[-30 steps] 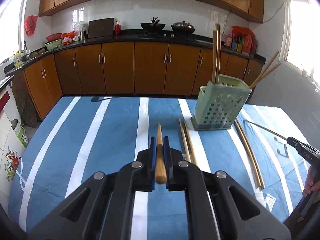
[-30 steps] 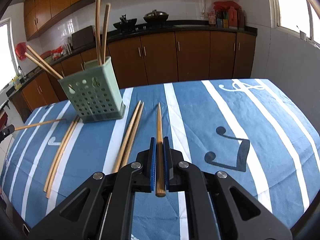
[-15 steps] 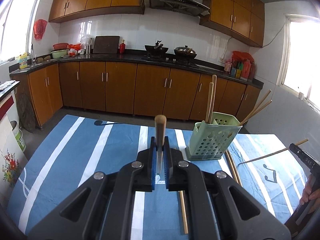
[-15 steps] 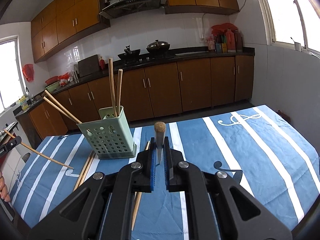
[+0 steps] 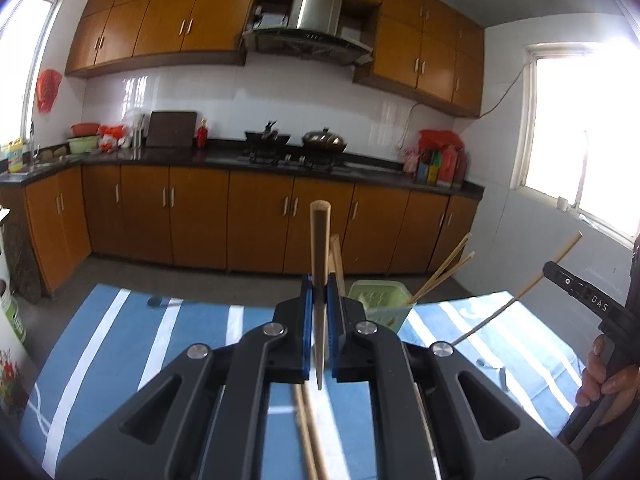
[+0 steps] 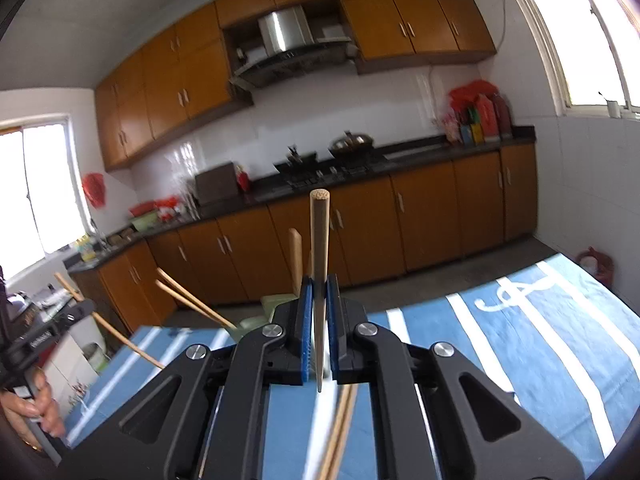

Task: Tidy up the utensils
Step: 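Carry both chopsticks over the green basket and open both tools to drop them in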

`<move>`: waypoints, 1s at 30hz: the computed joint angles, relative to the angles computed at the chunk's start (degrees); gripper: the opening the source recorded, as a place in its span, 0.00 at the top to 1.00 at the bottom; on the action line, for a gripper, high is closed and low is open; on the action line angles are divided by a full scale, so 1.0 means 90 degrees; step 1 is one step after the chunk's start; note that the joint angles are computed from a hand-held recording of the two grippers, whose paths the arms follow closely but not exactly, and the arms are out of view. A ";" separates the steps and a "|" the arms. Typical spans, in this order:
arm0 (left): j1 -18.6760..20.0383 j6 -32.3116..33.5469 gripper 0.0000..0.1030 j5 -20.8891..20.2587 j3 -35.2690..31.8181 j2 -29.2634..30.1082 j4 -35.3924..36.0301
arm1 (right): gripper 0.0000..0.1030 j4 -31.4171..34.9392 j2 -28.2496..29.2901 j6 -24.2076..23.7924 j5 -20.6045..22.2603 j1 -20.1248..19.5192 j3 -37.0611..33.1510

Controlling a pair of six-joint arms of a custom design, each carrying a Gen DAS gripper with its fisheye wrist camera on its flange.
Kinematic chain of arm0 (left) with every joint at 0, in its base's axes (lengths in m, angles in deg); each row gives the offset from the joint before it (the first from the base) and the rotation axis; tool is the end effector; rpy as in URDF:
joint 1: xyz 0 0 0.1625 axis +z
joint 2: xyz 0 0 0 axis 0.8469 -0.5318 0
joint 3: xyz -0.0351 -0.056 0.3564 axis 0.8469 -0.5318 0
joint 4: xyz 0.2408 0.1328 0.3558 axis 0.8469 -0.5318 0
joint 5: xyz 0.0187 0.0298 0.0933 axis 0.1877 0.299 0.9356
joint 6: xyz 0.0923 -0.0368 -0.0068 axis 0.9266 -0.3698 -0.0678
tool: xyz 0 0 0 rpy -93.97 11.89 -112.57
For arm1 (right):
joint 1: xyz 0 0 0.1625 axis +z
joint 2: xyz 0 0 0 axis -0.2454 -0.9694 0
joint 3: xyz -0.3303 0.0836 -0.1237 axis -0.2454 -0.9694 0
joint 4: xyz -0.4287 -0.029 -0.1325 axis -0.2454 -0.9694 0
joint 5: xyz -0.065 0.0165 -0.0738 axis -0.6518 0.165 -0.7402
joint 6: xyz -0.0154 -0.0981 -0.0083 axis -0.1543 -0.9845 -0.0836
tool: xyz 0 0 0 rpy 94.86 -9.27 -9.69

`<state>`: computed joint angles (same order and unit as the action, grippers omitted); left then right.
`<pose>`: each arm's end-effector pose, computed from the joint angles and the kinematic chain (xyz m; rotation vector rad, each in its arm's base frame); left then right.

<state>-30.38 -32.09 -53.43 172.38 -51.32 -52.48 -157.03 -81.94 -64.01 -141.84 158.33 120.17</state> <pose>-0.1802 -0.3271 0.4763 0.9181 2.3088 -1.3663 0.4252 -0.2484 0.2033 0.4235 -2.0981 1.7226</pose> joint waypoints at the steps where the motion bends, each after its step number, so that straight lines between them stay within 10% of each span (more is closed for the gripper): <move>1: -0.0073 0.0063 0.93 0.0005 -0.0032 0.0110 -0.0187 | 0.93 -0.0158 0.0079 -0.0194 0.0100 0.0032 -0.0142; 14: -0.0047 0.1331 0.93 0.0189 -0.0399 0.2275 -0.4025 | 0.93 -0.0654 0.0823 -0.1115 0.0683 -0.0498 -0.1240; 30: 0.0996 0.1134 0.93 -0.0561 -0.0531 0.3141 -0.4214 | 0.93 0.0762 0.0660 0.0305 0.1198 -0.1219 -0.0986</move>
<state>-21.42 -21.89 -58.48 167.60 -23.05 -90.40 -150.17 -76.00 -61.26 -131.06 147.36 111.29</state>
